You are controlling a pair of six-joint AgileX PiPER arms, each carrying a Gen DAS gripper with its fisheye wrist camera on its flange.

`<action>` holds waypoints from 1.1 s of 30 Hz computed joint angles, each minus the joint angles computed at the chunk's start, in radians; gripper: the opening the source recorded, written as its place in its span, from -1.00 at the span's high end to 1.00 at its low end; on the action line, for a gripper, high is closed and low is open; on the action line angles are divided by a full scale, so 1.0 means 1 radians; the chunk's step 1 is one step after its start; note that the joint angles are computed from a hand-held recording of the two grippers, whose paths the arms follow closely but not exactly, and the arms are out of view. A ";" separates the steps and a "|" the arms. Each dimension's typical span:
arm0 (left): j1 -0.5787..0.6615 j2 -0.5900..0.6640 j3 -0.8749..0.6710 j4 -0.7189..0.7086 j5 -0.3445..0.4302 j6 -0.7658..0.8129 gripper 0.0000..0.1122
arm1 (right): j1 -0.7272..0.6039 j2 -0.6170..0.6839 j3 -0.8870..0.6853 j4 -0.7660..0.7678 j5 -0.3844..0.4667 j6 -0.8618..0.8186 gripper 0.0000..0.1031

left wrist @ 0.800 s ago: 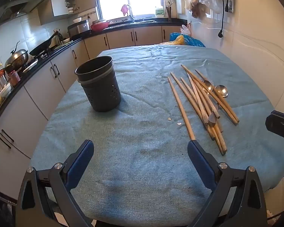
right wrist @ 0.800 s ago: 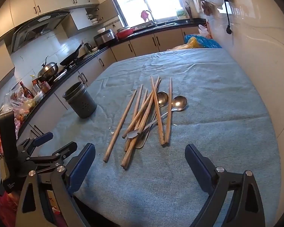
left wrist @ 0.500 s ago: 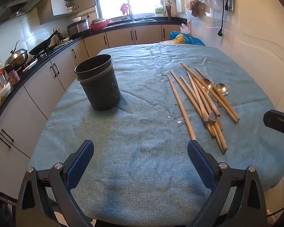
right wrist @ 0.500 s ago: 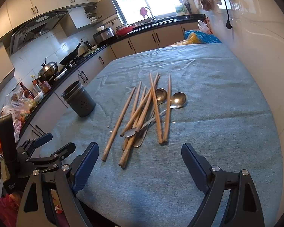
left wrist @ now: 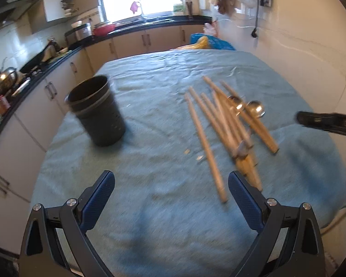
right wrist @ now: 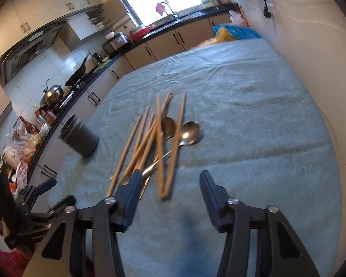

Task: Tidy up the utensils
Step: 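Reach the right gripper to the metal spoons and grasp one spoon, then grasp the other metal spoon with the left gripper while the right gripper holds its spoon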

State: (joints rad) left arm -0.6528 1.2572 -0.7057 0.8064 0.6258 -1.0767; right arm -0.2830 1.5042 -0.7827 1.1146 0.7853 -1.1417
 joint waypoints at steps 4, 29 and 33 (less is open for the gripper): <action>0.059 0.042 -0.098 -0.157 -0.054 0.200 -0.54 | 0.010 0.168 -0.156 0.011 0.033 0.026 0.13; 0.225 0.741 -1.033 -0.952 0.253 1.129 0.26 | -0.063 0.108 -0.115 0.077 -0.059 -0.161 0.94; 0.229 0.884 -1.196 -0.980 0.331 1.200 0.32 | -0.137 0.088 -0.095 0.081 0.002 -0.188 0.94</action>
